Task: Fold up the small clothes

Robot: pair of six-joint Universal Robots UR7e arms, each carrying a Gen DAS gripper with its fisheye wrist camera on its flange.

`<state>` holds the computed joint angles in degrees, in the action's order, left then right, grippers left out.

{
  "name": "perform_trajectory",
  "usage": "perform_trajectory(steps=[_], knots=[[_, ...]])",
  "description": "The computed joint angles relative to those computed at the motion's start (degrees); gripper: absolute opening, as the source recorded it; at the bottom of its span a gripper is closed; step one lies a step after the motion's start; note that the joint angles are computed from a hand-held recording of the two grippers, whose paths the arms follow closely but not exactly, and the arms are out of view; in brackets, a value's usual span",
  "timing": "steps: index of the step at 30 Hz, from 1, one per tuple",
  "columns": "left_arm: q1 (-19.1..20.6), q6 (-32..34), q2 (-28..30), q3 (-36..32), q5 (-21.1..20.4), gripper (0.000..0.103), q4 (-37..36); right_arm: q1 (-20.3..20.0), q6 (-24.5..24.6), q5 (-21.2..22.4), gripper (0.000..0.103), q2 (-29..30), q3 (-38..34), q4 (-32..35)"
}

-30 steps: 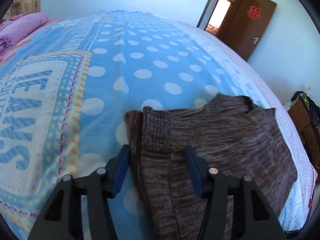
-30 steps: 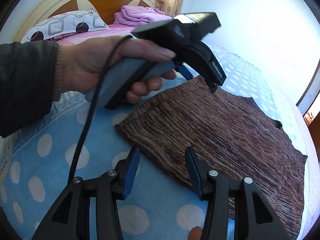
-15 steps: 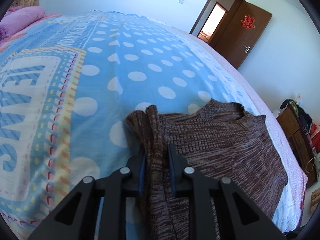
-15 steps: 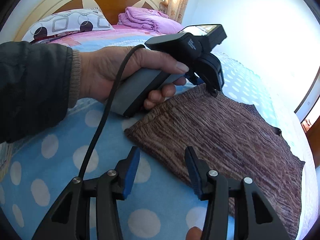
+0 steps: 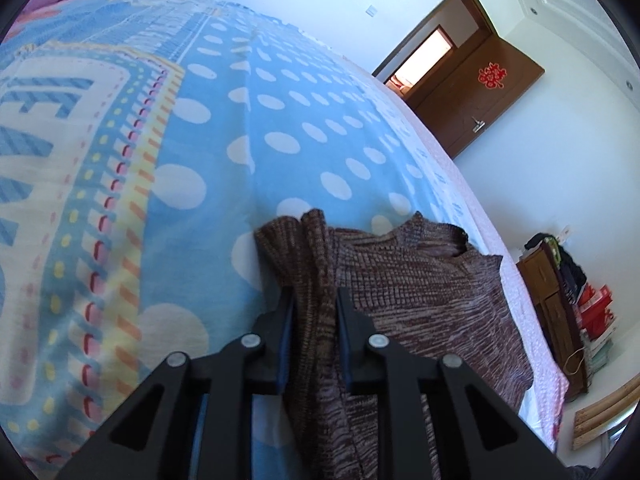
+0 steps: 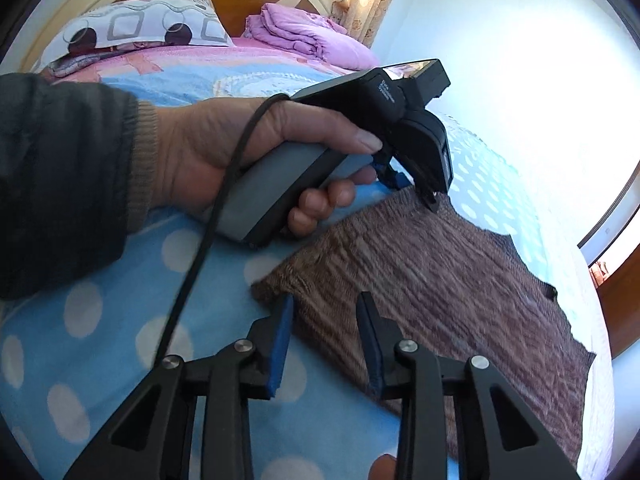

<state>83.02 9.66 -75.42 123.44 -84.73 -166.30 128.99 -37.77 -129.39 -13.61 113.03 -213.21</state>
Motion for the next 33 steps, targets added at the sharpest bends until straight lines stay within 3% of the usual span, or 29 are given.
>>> perform_trajectory(steps=[1,2,3,8,13,17,20,33], knots=[[0.2,-0.3,0.1,-0.2,-0.2,0.02,0.2,-0.2,0.2,0.2,0.022,0.0,-0.6,0.9],[0.2,-0.3,0.1,-0.2,-0.3,0.019,0.3,-0.3,0.7,0.9,0.006,-0.2,-0.9,2.4],[0.1,-0.3,0.1,-0.2,-0.2,0.018,0.3,-0.4,1.0,1.5,0.002,-0.5,-0.9,3.4],[-0.7,-1.6,-0.7,0.4,0.9,0.011,0.0,-0.1,0.6,4.7,0.002,-2.0,1.9,0.8],[-1.6,-3.8,-3.1,2.3,-1.4,0.011,-2.1,-1.2,1.3,7.9,0.002,-5.1,6.1,-2.9],[-4.0,-5.0,-3.4,2.6,2.7,0.011,-1.8,-2.0,3.0,10.0,0.002,-8.2,9.1,-5.4],[-4.4,-6.7,-3.4,2.7,2.6,0.01,-2.1,-2.8,5.0,11.5,0.002,-11.0,11.3,-6.3],[-12.0,-13.5,-2.1,3.9,0.4,0.01,-7.1,-9.6,11.7,19.3,0.002,-23.3,21.5,-10.0]])
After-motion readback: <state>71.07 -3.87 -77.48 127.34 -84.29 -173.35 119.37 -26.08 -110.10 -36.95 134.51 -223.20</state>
